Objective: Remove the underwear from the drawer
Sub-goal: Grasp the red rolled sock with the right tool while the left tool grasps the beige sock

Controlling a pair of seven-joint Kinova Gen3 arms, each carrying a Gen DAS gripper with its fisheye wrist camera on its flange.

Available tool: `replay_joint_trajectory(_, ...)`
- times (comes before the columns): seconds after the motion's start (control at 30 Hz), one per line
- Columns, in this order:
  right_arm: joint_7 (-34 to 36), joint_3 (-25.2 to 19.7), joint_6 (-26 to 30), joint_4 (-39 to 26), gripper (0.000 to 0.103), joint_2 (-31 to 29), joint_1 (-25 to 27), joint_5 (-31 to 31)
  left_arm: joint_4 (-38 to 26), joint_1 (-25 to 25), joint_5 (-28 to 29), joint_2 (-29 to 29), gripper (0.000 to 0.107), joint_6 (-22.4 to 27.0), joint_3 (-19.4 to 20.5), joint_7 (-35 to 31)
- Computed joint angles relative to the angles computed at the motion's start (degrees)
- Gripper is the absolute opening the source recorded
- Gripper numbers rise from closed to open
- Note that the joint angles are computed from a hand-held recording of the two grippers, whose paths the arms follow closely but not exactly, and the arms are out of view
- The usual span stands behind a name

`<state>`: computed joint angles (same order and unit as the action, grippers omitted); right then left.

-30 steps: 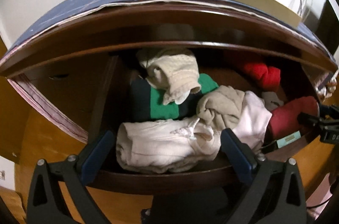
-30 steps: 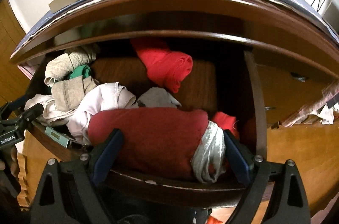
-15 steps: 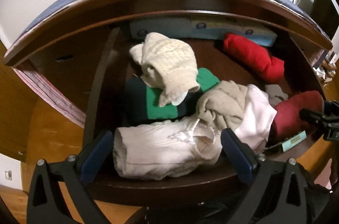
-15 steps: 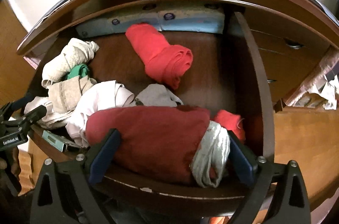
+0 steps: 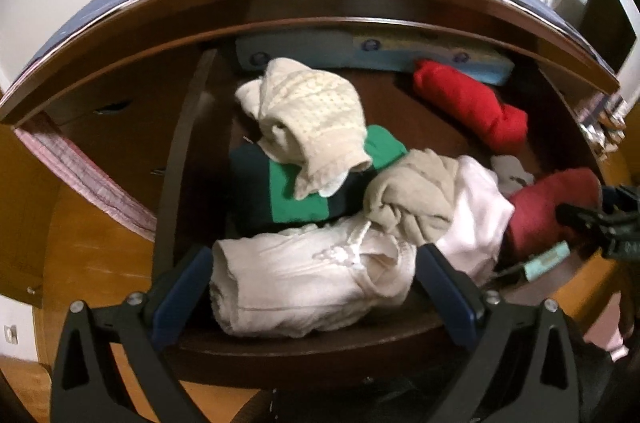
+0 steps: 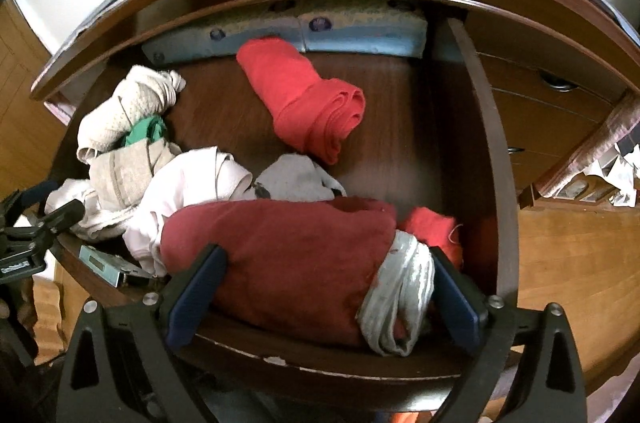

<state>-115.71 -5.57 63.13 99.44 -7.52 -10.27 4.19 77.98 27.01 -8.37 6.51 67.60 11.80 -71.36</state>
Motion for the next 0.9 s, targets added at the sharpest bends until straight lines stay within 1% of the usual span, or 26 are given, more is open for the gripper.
replay_joint_trajectory(0.07, 1.1, 0.5, 1.8, -2.3, 0.099, 0.5, 0.3, -0.7, -0.8, 1.0, 0.2, -0.9, 0.103, -0.3, -1.4, -1.8)
replay_joint_trajectory(0.13, 3.6, 1.2, 0.6, -4.5, 0.099, -0.2, 0.4, -1.1, -1.8, -0.4, -1.1, -1.6, 0.103, -0.9, 0.0, -1.9)
replay_joint_trajectory(0.23, 6.1, 0.4, 1.0, -9.3, 0.099, 2.3, 0.1, 1.5, -5.1, -1.1, -1.5, -0.8, 0.103, -1.6, -0.5, -0.9)
replay_joint_trajectory(0.33, 8.5, 0.0, 1.2, -13.3, 0.099, 6.5, -0.8, 4.8, -10.2, -1.5, -1.7, 2.4, 0.103, 0.2, -1.2, 0.9)
replay_joint_trajectory(0.43, 11.9, 0.4, 1.4, -16.1, 0.099, 10.7, -1.7, 6.2, -15.2, -0.2, -3.7, 6.6, 0.103, 3.0, -1.9, 0.8)
replay_joint_trajectory(0.47, 13.3, 0.5, 1.9, -17.3, 0.098, 12.5, -2.2, 6.7, -15.9, 0.1, -3.7, 7.3, 0.103, 3.6, -2.3, 0.2)
replay_joint_trajectory(0.5, 14.0, 0.5, 2.0, -17.7, 0.097, 13.5, -2.2, 7.1, -17.2, 0.5, -4.0, 8.7, 0.103, 4.4, -2.5, -0.5)
replay_joint_trajectory(0.53, 14.2, 0.9, 2.0, -18.1, 0.092, 14.8, -3.3, 8.4, -18.8, 1.3, -4.8, 10.3, 0.103, 6.1, -3.0, -0.8)
replay_joint_trajectory(0.57, 15.0, 1.3, 1.7, -18.0, 0.086, 15.3, -3.3, 8.8, -20.1, 2.1, -5.5, 11.6, 0.103, 7.3, -3.4, -0.7)
replay_joint_trajectory(0.6, 15.3, 1.5, 1.6, -18.0, 0.085, 16.0, -3.7, 9.3, -20.4, 2.6, -5.5, 12.2, 0.103, 7.7, -3.9, -0.7)
replay_joint_trajectory(0.73, 16.1, 2.4, 0.8, -17.6, 0.083, 17.5, -5.5, 11.7, -21.7, 3.5, -4.9, 14.3, 0.103, 9.3, -4.8, -1.3)
replay_joint_trajectory(0.83, 17.0, 2.3, 0.6, -18.0, 0.083, 18.3, -5.9, 12.9, -23.0, 5.3, -7.2, 15.6, 0.103, 10.3, -5.8, -1.7)
replay_joint_trajectory(0.87, 17.0, 1.9, 0.9, -18.2, 0.083, 18.8, -6.0, 13.8, -23.7, 6.0, -8.0, 16.2, 0.103, 10.8, -6.0, -2.0)
replay_joint_trajectory(0.9, 17.8, 2.4, 2.2, -19.0, 0.083, 19.9, -6.7, 13.9, -23.7, 6.3, -8.4, 16.3, 0.103, 10.7, -6.2, -2.2)
